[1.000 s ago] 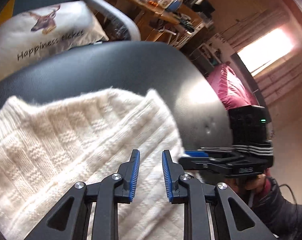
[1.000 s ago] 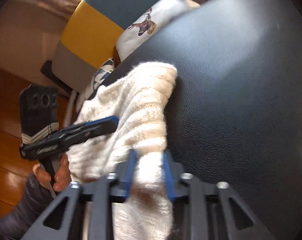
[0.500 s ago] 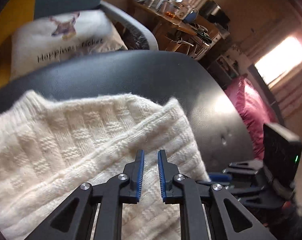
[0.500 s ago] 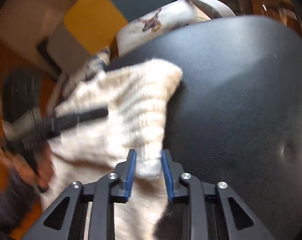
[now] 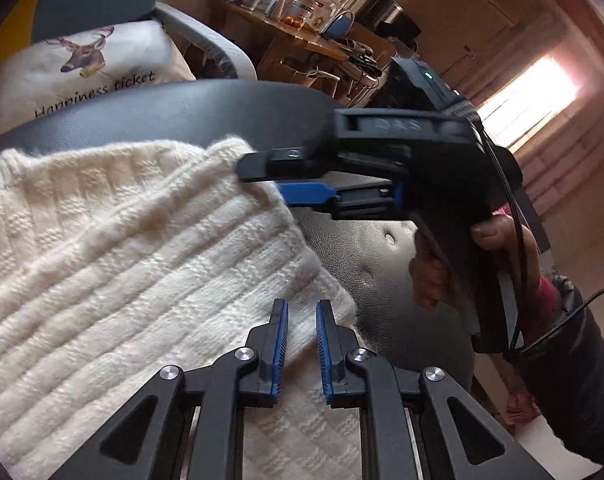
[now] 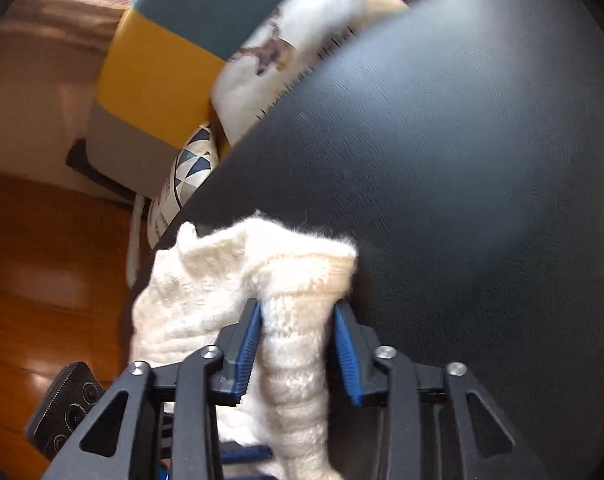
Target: Fold clothes
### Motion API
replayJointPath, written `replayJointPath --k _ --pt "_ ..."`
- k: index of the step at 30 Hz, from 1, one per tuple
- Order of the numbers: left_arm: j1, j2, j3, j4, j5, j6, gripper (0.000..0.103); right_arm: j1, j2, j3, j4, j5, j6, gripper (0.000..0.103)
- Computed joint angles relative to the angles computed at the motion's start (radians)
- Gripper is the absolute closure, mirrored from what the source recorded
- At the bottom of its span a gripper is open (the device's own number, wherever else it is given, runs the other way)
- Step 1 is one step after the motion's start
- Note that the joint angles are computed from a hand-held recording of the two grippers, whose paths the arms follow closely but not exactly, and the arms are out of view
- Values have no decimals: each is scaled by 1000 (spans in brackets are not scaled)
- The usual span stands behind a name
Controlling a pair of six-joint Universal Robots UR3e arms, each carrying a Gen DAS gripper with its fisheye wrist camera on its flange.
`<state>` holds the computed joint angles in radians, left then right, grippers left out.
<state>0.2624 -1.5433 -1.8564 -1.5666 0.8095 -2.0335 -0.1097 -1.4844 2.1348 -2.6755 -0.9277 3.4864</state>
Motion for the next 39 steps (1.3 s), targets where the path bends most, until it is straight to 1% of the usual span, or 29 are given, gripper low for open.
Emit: replayJointPath --k 1,2,3,5,7,8,9,10,12,14,15,16,18,19,21,22,23,25,26,27,28,30,31,32,34,36,38,39 --pt "-8 -6 -7 10 4 -1 90 33 -7 -28 2 -41 -17 85" --pt "-17 -16 -9 15 15 1 89 66 -13 -57 5 -83 -36 88" --pt "-28 -31 -10 19 29 2 89 101 -16 -89 10 -128 -58 89" --pt "-22 -40 -30 18 30 21 87 205 16 -170 35 -305 -116 89" --pt "1 -32 -59 13 14 46 87 214 50 -167 42 -365 -111 89" --pt "6 -37 -60 7 8 43 87 217 66 -165 42 -391 -108 89" --pt "8 -47 -51 -4 3 30 87 200 55 -133 0 -366 -94 89" --pt "9 -52 -42 -15 1 18 87 183 43 -111 -13 -342 -87 89" --pt "19 -42 -33 -38 0 7 87 173 45 -93 -44 -330 -67 87" --pt "52 -14 -24 -100 -6 32 87 141 32 -75 -39 -272 -56 78" --pt "84 2 -13 -155 -14 60 87 126 21 -72 -26 -252 -36 76" --pt "120 16 0 -205 -22 86 87 113 11 -70 -16 -234 -15 75" --pt "208 45 29 -293 -32 134 87 141 -11 -72 -62 -299 39 75" --pt "269 68 31 -328 -27 162 86 166 -40 -75 -63 -352 35 75" --pt "392 115 20 -354 -12 204 81 215 -73 -91 -60 -394 -8 74" --pt "445 131 14 -353 -3 217 79 249 -74 -109 -55 -411 -34 74" --pt "492 136 7 -337 7 217 79 297 -58 -143 -41 -450 -62 74" --pt "580 116 10 -293 22 197 79 395 8 -228 -8 -571 -107 74" --pt "621 100 17 -272 31 181 79 424 61 -281 19 -610 -119 74" --pt "651 83 14 -226 39 154 79 451 114 -338 52 -649 -131 74" --pt "671 67 -3 -151 48 114 79 475 175 -405 117 -706 -126 76" --pt "699 22 -28 -14 66 36 78 499 246 -455 161 -774 -121 76" --pt "700 -8 -31 21 77 7 78 511 253 -439 107 -796 -135 76" --pt "706 -27 -33 33 79 0 79 521 260 -444 109 -814 -135 76" --pt "729 -30 -41 10 68 40 80 528 256 -465 152 -825 -113 76" --pt "746 -13 -39 -18 69 65 80 533 243 -503 227 -828 -100 76" --pt "772 -6 1 -98 67 99 80 558 222 -526 257 -838 -79 76" --pt "783 0 27 -148 59 114 79 580 217 -531 246 -844 -77 76"
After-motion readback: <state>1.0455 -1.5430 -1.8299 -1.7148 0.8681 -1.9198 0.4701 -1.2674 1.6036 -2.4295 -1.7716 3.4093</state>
